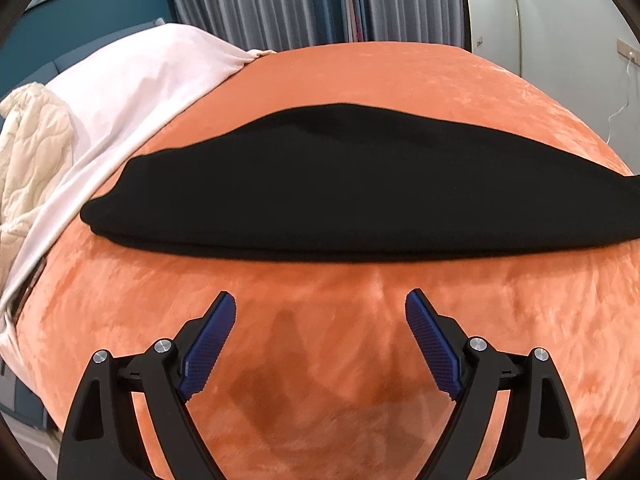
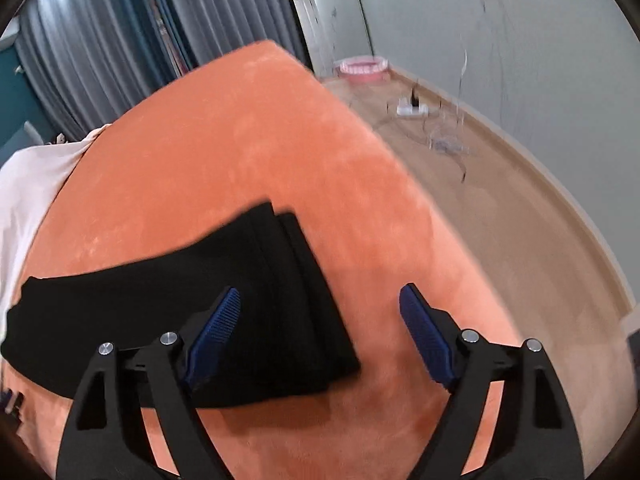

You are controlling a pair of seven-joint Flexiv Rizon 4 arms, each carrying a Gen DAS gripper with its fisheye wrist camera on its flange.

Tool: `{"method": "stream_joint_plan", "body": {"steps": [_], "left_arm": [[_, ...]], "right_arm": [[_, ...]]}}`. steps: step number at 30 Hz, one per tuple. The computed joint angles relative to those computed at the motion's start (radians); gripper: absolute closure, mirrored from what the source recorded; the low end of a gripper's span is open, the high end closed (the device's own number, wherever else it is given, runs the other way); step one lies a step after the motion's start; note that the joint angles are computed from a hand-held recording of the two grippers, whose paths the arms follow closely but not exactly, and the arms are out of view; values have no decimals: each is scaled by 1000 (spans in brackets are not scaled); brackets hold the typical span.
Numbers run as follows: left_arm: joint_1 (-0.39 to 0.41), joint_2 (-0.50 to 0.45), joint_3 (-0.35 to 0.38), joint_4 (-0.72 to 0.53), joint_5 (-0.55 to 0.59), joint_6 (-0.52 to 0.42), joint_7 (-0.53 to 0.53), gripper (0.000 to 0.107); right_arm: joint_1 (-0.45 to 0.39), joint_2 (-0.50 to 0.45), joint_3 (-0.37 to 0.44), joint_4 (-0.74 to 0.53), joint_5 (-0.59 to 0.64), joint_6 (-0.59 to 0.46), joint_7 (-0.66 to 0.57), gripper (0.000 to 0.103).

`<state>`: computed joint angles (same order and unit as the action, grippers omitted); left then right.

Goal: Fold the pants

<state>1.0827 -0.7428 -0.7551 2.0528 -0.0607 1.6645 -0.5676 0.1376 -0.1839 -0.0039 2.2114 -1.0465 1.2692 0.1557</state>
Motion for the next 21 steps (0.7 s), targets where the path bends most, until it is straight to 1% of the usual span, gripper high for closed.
{"method": "stream_joint_plan", "body": {"steps": [1,2,4,5,6,7,8,9,10,11,13,14,16,17,18,19,21], "left_arm": [[0,2,3,-1,-2,-3,-2,23],[5,3,1,-2,-6,-10,-3,23],[32,0,-20,-6,-18,-27,1,22],[38,-3,-25,-10,-24,-32,4,22],[43,-6,-30,-16,-31,-37,7,21],[44,-8,-28,-25,-40,-41,7,21],[43,-10,-23,-38,-52,-51,7,21],[43,-10,-20,-50,-66,-69,9,21],[43,-10,-18,-58,-82,-83,13,21],[45,-11,-17,-68,-100,-98,19,21],[47,-14,-17,-89,-140,-130,33,21],[48,-15,-16,-98,-158,-142,42,21],[46,-17,-13,-123,-194,-176,58,21],[44,-17,-12,-133,-210,-190,68,21],[38,-16,-6,-142,-224,-197,75,21],[32,-16,-5,-152,-238,-197,84,21],[29,-23,-14,-162,-258,-174,114,21]], "right_arm": [[1,-10,-1,1,4,9,17,21],[9,-11,-10,-2,-29,-2,47,19],[25,-13,9,-17,8,-65,17,19],[34,-19,14,-29,18,-95,9,25],[38,-17,16,-28,17,-102,6,43],[42,-20,19,-34,16,-102,1,50],[43,-15,24,-31,24,-97,1,62],[47,-11,29,-33,40,-106,-5,78],[48,-12,34,-36,56,-94,-12,81],[53,-13,38,-39,72,-92,-12,81],[72,-18,44,-57,104,-150,-18,80],[76,-19,43,-59,112,-157,-8,76],[75,-17,28,-42,92,-115,83,73],[71,-15,14,-29,57,-81,140,66],[64,-11,-15,-9,-33,-15,260,62],[63,-12,-18,-9,-70,-12,314,62],[89,4,14,-27,-48,-146,350,59]]}}
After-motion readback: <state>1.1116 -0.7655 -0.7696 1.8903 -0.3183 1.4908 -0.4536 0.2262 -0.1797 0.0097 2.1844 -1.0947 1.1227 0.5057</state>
